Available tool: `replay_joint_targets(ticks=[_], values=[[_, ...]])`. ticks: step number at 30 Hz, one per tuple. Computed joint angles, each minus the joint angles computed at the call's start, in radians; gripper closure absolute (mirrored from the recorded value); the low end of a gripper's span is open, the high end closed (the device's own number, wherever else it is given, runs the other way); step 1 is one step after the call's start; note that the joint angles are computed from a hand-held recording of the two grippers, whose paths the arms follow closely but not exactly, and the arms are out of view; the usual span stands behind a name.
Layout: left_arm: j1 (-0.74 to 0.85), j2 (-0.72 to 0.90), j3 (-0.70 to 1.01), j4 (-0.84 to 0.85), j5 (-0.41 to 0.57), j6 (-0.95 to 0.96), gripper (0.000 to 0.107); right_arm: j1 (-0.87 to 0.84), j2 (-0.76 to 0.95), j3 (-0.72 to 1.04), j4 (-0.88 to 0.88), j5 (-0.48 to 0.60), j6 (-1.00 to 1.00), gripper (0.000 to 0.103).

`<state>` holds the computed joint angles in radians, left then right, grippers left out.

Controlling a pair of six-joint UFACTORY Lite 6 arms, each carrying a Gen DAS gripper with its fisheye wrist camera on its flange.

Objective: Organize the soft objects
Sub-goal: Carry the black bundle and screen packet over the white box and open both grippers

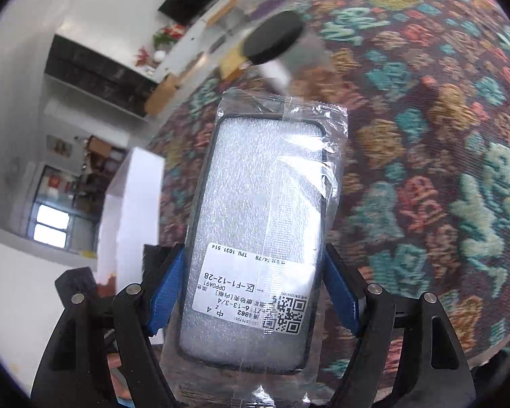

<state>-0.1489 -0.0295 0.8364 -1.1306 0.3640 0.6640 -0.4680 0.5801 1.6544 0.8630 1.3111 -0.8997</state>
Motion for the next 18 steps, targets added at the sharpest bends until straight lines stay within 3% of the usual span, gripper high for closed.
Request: replay_joint_targets(ticks=[3,6,8,9,10,11,14,18], values=[[0.182,-0.200,-0.005,0.314,0.099,-0.206,0.069,0.243,-0.166,-0.075,0.068,-0.026,0.044,0.024],[0.413,-0.306,0.034,0.569,0.214,-0.313,0.069,0.557,-0.223,-0.015,0.080,-0.157,0.147,0.024],[0.532,-0.331,0.046,0.749,0.228,-0.385,0.064,0.758,-0.178,0.087,0.045,-0.269,0.231,0.022],[0.587,-0.335,0.043,0.854,0.223,-0.434,0.057,0.858,-0.123,0.167,0.005,-0.326,0.287,0.021],[0.630,-0.335,0.034,0.959,0.216,-0.497,0.032,0.946,-0.062,0.250,-0.057,-0.379,0.362,0.021],[0.678,-0.340,0.015,1.030,0.205,-0.536,0.014,1.007,-0.005,0.321,-0.131,-0.404,0.433,0.021],[0.802,-0.379,-0.058,1.042,0.186,-0.487,0.013,1.143,0.101,0.394,-0.253,-0.503,0.551,0.021],[0.898,-0.472,-0.161,1.024,0.179,-0.409,0.013,1.141,0.017,0.187,-0.165,-0.564,0.409,0.022]])
